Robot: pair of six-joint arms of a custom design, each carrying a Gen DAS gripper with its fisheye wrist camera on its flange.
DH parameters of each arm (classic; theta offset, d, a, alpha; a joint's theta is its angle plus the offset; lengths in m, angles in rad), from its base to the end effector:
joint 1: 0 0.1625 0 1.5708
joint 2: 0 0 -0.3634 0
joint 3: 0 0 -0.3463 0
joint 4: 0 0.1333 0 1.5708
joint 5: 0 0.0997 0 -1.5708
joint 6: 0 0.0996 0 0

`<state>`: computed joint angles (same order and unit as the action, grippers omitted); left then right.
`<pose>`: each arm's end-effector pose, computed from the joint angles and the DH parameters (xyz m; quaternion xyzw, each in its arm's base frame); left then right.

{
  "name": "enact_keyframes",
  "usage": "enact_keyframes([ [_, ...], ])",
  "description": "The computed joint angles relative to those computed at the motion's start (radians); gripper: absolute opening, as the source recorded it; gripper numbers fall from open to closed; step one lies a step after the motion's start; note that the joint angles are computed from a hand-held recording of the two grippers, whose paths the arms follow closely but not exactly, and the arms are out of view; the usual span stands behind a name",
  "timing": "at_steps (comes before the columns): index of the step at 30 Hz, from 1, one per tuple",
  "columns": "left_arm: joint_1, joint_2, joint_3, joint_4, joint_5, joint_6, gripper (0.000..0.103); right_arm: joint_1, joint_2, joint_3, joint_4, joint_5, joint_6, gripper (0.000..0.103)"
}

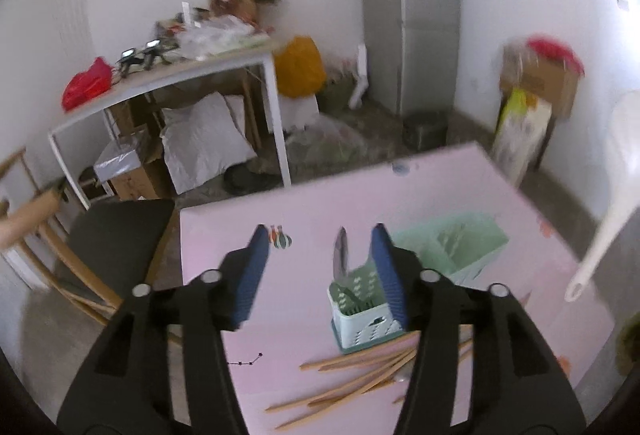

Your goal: Organize utensils

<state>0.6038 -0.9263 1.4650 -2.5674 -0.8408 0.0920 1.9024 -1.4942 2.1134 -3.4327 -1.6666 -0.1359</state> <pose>-0.4117 -0.5265 0.2528 0.3896 0.8261 -0.3393 0.2251 0.2589 -0.3718 0.3863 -0.1610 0.7965 -0.5825 0.0181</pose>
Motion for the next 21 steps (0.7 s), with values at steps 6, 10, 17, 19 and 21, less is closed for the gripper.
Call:
enact_keyframes([
  [6, -0.005, -0.162, 0.224, -0.157, 0.006, -0.123, 0.066, 0.030, 0.074, -0.112, 0.012, -0.008, -0.063, 0.003],
  [10, 0.009, -0.279, 0.396, -0.152, 0.003, -0.278, 0.072, 0.030, 0.123, -0.172, 0.037, -0.016, -0.086, 0.003],
  [17, 0.032, -0.376, 0.585, -0.144, -0.055, -0.447, 0.074, 0.008, 0.211, -0.248, 0.061, -0.043, -0.118, 0.003],
  [19, 0.036, -0.387, 0.619, -0.159, -0.078, -0.479, 0.075, 0.004, 0.236, -0.259, 0.051, -0.060, -0.141, 0.003],
  [21, 0.027, -0.386, 0.646, -0.180, -0.071, -0.486, 0.076, -0.009, 0.257, -0.264, 0.048, -0.062, -0.157, 0.003],
])
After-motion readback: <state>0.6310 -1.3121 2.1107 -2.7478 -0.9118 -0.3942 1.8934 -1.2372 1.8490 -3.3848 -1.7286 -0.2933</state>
